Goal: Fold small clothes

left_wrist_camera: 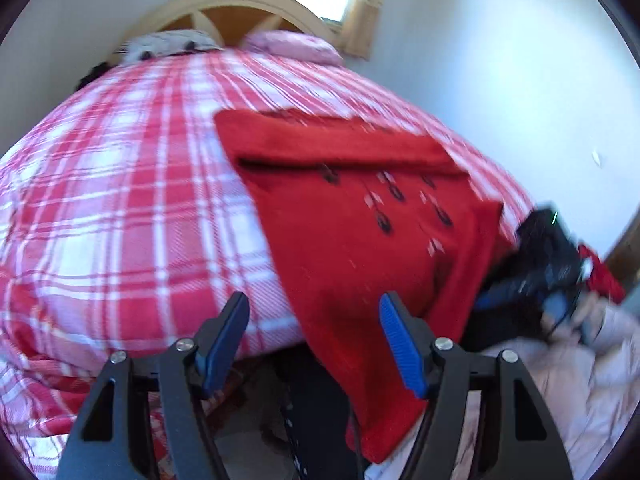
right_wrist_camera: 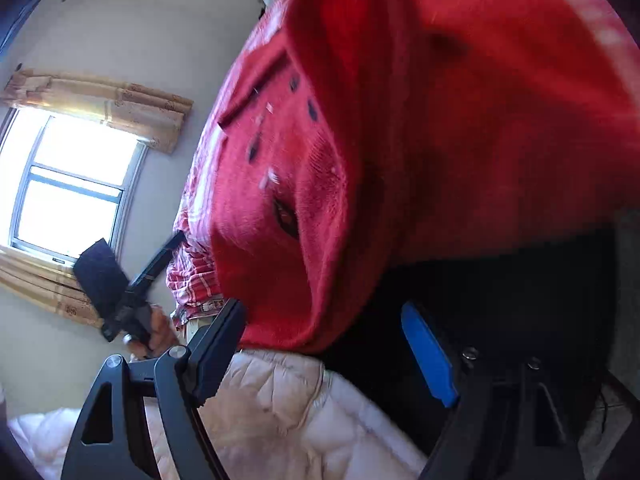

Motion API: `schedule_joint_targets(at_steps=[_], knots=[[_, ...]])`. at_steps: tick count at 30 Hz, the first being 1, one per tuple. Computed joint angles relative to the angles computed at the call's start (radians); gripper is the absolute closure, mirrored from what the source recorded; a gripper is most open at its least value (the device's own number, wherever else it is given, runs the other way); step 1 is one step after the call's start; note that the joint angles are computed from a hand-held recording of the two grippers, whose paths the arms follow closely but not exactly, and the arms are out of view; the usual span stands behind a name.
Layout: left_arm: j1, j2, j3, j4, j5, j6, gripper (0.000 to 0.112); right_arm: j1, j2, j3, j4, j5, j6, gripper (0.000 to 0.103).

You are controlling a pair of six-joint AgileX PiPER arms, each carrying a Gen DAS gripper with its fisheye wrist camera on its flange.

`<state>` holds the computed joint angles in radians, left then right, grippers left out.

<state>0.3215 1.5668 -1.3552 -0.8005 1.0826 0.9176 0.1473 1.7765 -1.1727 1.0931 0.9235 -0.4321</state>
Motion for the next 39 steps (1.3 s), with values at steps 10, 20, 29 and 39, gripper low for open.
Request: schedule_joint_targets(at_steps=[10, 20, 29, 39], knots=[[0.049, 0.030, -0.018, -0.019, -0.055, -0.057, 0.032, 0.036, 0.091, -0.102, 0.133, 0.115, -0.088, 0.095], [0.006, 0.069, -0.059, 0.051, -0.115, -0.063, 0.032, -0.115, 0.237, -0.394, 0.475, 0.061, 0.008, 0.095], [-0.151, 0.022, -0.052, 0.109, -0.188, 0.158, 0.032, -0.152, 0.271, -0.492, 0.325, 0.109, 0.146, 0.040], [-0.351, 0.193, -0.203, 0.445, -0.388, 0.171, 0.032, -0.294, 0.039, -0.270, 0.301, 0.142, 0.038, 0.039]])
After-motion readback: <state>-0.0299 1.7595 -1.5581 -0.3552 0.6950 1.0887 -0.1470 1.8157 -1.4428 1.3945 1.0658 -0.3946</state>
